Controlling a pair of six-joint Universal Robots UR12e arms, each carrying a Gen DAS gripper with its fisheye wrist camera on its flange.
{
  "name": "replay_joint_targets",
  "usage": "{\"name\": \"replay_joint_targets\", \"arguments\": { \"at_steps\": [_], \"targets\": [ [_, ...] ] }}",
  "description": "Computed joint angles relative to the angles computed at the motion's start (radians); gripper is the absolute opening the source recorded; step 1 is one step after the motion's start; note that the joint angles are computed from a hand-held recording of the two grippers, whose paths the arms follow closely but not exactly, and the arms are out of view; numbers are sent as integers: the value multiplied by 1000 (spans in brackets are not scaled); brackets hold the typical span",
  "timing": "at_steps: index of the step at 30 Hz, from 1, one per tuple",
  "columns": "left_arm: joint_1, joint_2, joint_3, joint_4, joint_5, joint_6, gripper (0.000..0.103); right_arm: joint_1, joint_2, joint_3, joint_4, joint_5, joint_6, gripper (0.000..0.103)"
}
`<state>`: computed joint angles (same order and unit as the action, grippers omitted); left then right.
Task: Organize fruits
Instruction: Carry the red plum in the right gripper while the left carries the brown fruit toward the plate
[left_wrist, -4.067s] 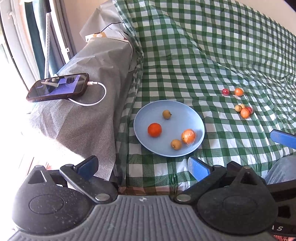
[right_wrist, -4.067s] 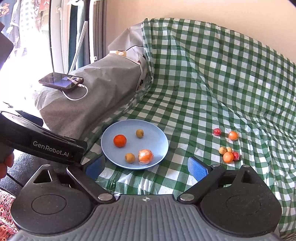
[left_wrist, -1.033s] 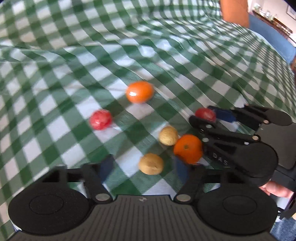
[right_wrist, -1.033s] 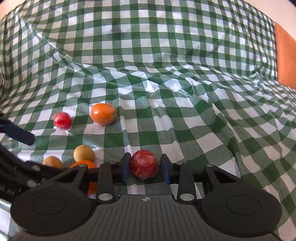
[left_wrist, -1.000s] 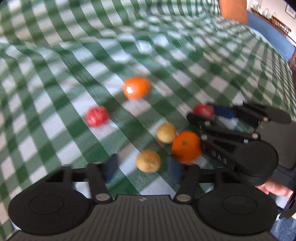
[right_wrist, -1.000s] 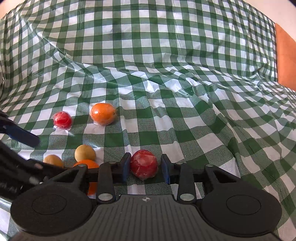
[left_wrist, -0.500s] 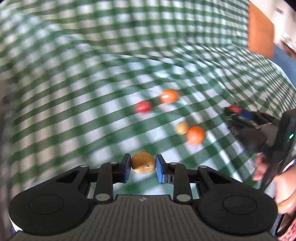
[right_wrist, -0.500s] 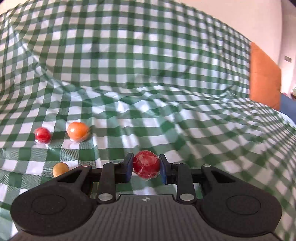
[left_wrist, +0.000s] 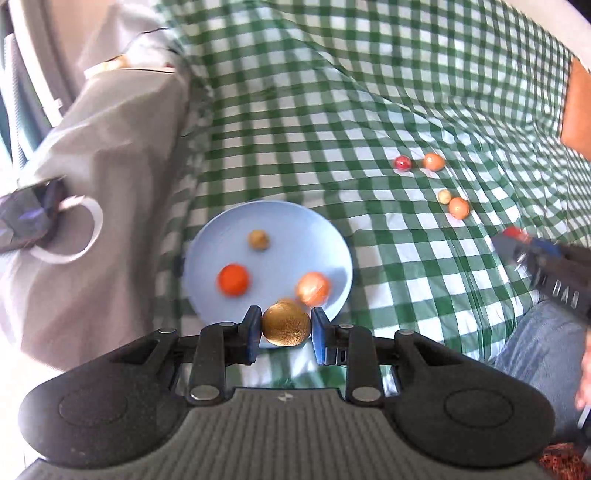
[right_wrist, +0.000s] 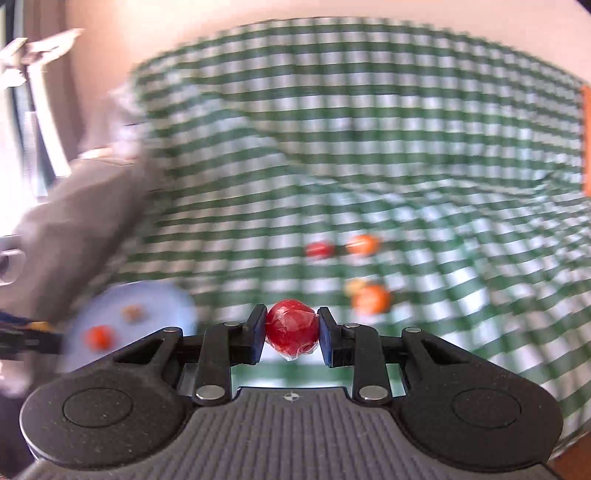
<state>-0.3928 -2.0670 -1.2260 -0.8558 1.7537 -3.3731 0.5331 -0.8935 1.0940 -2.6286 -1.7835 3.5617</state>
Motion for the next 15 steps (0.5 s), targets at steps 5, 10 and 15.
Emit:
{"name": "replay_joint_targets", "arguments": {
  "at_steps": [5,10,15],
  "targets": [
    [3,62,-95,77,-4,-21,32,42,3,-41,9,111,-50,30],
    [7,96,-150,132,-21,-41,32,75,4,-70,32,118,-159,30],
    [13,112,-175,164,-27,-56,32,89,7,-91,53,79,-175,30]
  ]
}}
